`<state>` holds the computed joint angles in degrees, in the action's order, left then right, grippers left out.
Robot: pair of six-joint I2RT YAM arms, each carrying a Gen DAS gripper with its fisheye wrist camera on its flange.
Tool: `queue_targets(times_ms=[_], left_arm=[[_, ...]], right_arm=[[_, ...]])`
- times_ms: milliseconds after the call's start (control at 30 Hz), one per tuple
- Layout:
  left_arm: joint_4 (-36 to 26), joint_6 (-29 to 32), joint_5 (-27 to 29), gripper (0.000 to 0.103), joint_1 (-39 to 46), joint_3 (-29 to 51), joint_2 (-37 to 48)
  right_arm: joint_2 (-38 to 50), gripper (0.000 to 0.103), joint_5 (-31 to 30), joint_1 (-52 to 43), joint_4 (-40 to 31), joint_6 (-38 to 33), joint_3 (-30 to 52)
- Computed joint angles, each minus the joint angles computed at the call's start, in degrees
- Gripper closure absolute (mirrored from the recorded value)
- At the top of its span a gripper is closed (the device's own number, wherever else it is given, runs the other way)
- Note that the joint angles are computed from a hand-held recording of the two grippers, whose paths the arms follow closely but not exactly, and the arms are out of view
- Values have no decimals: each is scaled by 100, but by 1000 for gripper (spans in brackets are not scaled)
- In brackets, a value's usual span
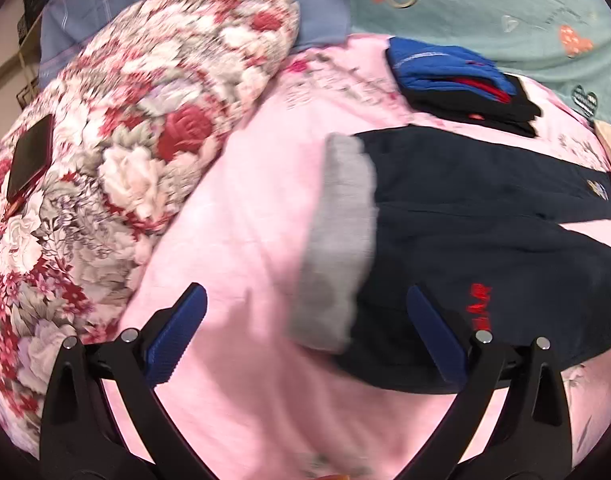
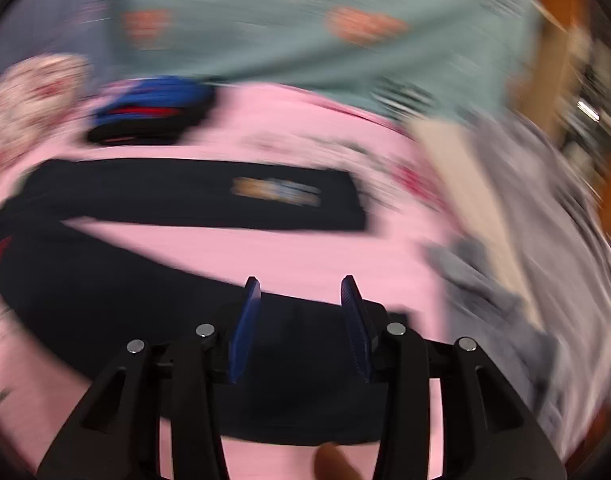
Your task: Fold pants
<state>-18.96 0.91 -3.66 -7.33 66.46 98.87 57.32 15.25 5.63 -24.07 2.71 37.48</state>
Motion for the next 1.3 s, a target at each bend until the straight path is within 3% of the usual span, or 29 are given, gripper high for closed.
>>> queue_targets(times_ms=[67, 167, 333, 367, 400, 433, 467, 500, 567, 733, 833, 867, 933, 967, 1000, 1067, 1133, 1200, 1267, 1300], left_arm=[[-306, 22, 506, 2, 300, 342, 296], [-764, 147, 1207, 2, 526, 753, 699], [-872, 583, 1440, 7, 542, 871, 941], [-910, 608, 1565, 16, 544, 880, 969], [-1001, 650, 1736, 36, 576, 965, 1063], [-1063, 678, 1840, 48, 608, 1011, 1127], [-1216, 704, 2079, 62, 653, 1171, 1304], [-1218, 675, 2220, 65, 680, 1232, 1395], [-1162, 704, 2351, 68, 722, 1209, 1387], [-951, 806, 2882, 73, 1011, 579, 705], [-763, 898, 2738, 72, 989, 194, 612], [-708, 879, 2634, 70, 968, 149, 674], [-678, 888, 2600, 61, 996, 80, 581], [-734, 902, 2338, 40, 983, 113, 400], [-626, 931, 2142, 28, 975, 67, 215], [-328, 1106, 1747, 19, 926, 97, -174], [-387, 1268, 1579, 16, 797, 630, -96], [-453, 1389, 1629, 12, 608, 1333, 252], [-524, 1654, 1756, 9, 449, 2010, 695], [-689, 1823, 1802, 7, 351, 2486, 1027]], right_arm=[[558, 60, -450, 1249, 280, -165, 278], [1649, 60, -1028, 2289, 837, -621, 722], [3991, 60, -1514, 3061, 923, -1543, 2230], [4222, 60, -1434, 3140, 824, -1526, 2469], [4541, 61, -1485, 3112, 650, -1558, 2819], [4693, 64, -1599, 3083, 610, -1522, 2989], [4867, 76, -1788, 3004, 443, -1510, 3253], [4898, 89, -1791, 2979, 305, -1524, 3362], [4848, 96, -1651, 3009, 105, -1581, 3458], [3961, 97, -1586, 3328, -309, -1420, 3157], [3841, 97, -1555, 3430, -250, -1342, 2929], [3927, 94, -1545, 3431, -206, -1315, 2909], [4178, 77, -1770, 3330, -327, -1264, 3032], [4138, 64, -1928, 3258, -398, -1272, 3051], [3993, 55, -2230, 3106, -440, -1341, 3056], [3701, 49, -2745, 2745, -460, -1431, 3101], [3693, 41, -3154, 2211, -629, -1451, 3495], [3933, 18, -3350, 1764, -705, -1394, 3960], [4347, 1, -3495, 1356, -690, -1304, 4500], [4602, 1, -3509, 1259, -869, -1297, 4840]])
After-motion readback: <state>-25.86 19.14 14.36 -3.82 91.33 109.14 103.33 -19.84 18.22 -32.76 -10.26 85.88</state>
